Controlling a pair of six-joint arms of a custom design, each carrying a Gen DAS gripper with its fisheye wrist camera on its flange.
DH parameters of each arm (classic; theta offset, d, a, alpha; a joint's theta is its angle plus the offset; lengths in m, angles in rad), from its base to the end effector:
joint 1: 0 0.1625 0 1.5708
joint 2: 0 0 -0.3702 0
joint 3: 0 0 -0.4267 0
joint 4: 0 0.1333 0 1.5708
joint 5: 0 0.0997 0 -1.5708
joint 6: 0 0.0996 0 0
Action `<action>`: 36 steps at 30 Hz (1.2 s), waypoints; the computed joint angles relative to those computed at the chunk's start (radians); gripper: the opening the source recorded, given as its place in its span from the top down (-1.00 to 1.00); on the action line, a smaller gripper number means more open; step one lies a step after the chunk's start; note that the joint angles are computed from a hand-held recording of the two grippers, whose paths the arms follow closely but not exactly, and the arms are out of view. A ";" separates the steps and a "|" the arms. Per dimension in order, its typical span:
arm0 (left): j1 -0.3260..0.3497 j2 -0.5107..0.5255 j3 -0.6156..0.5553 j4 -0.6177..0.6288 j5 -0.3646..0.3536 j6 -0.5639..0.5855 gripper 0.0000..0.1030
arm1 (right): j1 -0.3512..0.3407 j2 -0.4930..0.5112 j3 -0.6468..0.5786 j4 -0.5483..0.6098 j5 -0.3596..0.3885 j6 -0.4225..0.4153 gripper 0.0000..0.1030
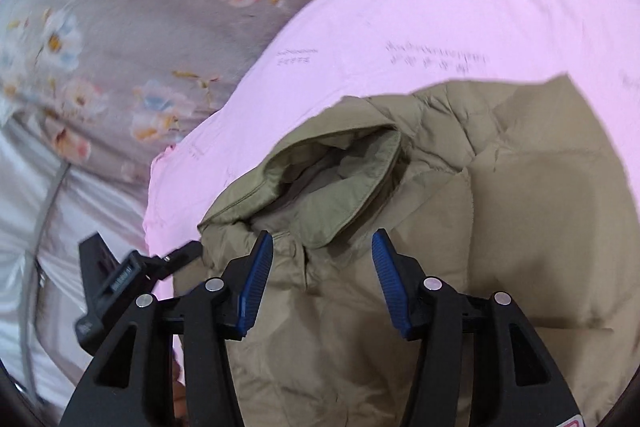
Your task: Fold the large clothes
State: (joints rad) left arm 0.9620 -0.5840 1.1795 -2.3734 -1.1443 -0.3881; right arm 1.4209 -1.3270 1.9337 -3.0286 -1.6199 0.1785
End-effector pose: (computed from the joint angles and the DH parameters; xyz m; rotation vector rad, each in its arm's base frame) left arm -0.3020 -0.7383 0.0590 0.2469 2.8038 -0.5481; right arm 0.0403 -0.5931 0.2879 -0.4938 -2.7877 1.2840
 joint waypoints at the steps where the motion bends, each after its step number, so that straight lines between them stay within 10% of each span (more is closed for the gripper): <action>1: -0.003 0.007 -0.005 -0.005 0.007 0.013 -0.80 | -0.002 0.011 -0.011 0.007 0.001 0.002 0.00; 4: -0.005 0.024 -0.032 -0.014 -0.039 0.047 -0.48 | 0.000 0.047 -0.056 0.030 0.018 -0.019 0.29; 6: -0.007 0.044 -0.079 0.021 -0.054 0.049 0.18 | 0.011 0.071 -0.091 0.049 0.011 -0.039 0.83; 8: -0.012 0.057 -0.114 0.035 -0.065 0.058 0.84 | 0.029 0.071 -0.091 -0.001 0.007 -0.074 0.90; 14: -0.033 -0.057 0.040 -0.137 -0.059 0.147 0.88 | 0.107 0.048 -0.041 -0.103 -0.174 -0.284 0.93; 20: 0.010 -0.009 0.090 -0.136 0.029 0.140 0.88 | 0.089 0.125 -0.065 -0.057 -0.293 -0.288 0.94; 28: -0.033 0.026 0.141 -0.276 0.183 0.264 0.85 | 0.099 0.168 -0.065 -0.126 -0.353 -0.334 1.00; 36: -0.051 -0.029 0.192 -0.262 0.208 0.264 0.68 | 0.073 0.032 0.038 -0.094 -0.254 -0.258 0.74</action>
State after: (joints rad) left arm 0.9107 -0.6127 1.3713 -2.6354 -0.9359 -0.1242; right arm 1.4943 -1.2951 1.9712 -3.1222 -1.8735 -0.0799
